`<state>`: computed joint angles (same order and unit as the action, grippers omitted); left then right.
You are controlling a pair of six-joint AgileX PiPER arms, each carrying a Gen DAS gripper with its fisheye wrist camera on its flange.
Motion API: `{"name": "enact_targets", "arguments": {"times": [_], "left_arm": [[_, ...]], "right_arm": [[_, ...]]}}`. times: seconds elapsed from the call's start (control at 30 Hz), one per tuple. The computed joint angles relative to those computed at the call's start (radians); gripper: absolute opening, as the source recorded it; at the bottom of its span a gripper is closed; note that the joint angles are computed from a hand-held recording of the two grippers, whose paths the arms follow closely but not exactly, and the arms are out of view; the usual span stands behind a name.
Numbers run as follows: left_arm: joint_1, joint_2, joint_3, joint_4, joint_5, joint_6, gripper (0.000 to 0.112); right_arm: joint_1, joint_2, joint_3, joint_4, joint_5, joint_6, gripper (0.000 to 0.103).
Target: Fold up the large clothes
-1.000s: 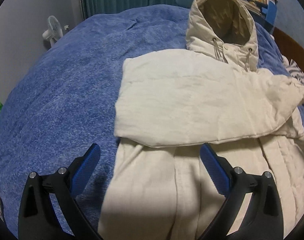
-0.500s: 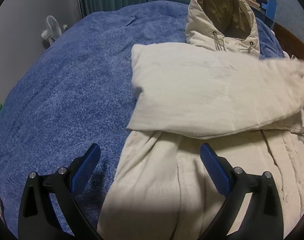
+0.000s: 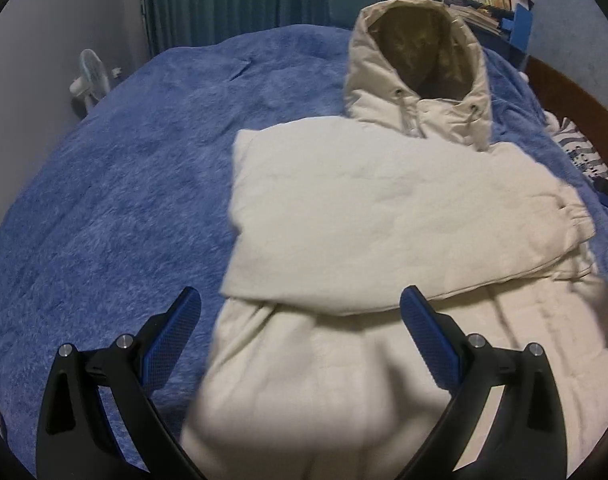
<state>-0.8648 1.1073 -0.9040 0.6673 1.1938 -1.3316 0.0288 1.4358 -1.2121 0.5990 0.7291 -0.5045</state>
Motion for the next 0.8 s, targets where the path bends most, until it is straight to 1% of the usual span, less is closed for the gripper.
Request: {"name": "enact_targets", "arguments": {"times": [0.03,0.1,0.13,0.2,0.23,0.27,0.3,0.33,0.37,0.4,0.47,0.5,0.6,0.63,0.73,0.8], "left_arm": [[0.019,0.024,-0.038,-0.022,0.000,0.030,0.095],[0.047,0.065,-0.114,-0.043,-0.007,0.061,0.095],[0.065,0.085,-0.153,-0.049,-0.033,0.085,0.095],[0.095,0.140,-0.210,-0.056,-0.079,0.136,0.095],[0.095,0.184,-0.236,-0.039,-0.082,0.138,0.095],[0.093,0.226,-0.250,-0.028,-0.086,0.133,0.095],[0.102,0.257,-0.255,-0.034,-0.101,0.137,0.095],[0.107,0.287,-0.252,-0.042,-0.115,0.133,0.095],[0.111,0.302,-0.242,-0.050,-0.133,0.129,0.095],[0.125,0.320,-0.221,-0.073,-0.172,0.134,0.095],[0.133,0.360,-0.203,-0.079,-0.186,0.142,0.095],[0.136,0.367,-0.189,-0.072,-0.207,0.140,0.095],[0.170,0.374,-0.164,-0.099,-0.261,0.170,0.096],[0.175,0.373,-0.156,-0.103,-0.271,0.170,0.096],[0.158,0.376,-0.118,-0.077,-0.292,0.135,0.097],[0.139,0.371,-0.120,-0.057,-0.273,0.113,0.096]], "right_arm": [[0.012,0.000,-0.001,-0.001,-0.003,-0.010,0.058],[0.048,-0.007,0.011,-0.032,-0.034,-0.006,0.059],[0.064,-0.006,0.018,-0.044,-0.048,-0.003,0.059],[0.081,0.016,0.010,-0.046,-0.043,-0.005,0.060],[0.092,0.029,0.005,-0.071,-0.038,0.007,0.060],[0.110,0.046,0.002,-0.134,-0.043,0.040,0.060],[0.130,0.059,0.002,-0.217,-0.054,0.095,0.060],[0.146,0.066,0.005,-0.268,-0.063,0.135,0.060],[0.145,0.084,0.007,-0.284,-0.064,0.138,0.060],[0.145,0.090,0.015,-0.280,-0.067,0.135,0.059],[0.139,0.118,0.020,-0.264,-0.061,0.119,0.060],[0.139,0.130,0.027,-0.260,-0.068,0.110,0.060],[0.174,0.148,0.074,-0.334,-0.131,0.137,0.059],[0.190,0.152,0.088,-0.371,-0.152,0.171,0.059],[0.192,0.153,0.121,-0.355,-0.189,0.168,0.059],[0.191,0.141,0.135,-0.347,-0.207,0.161,0.060]]}}
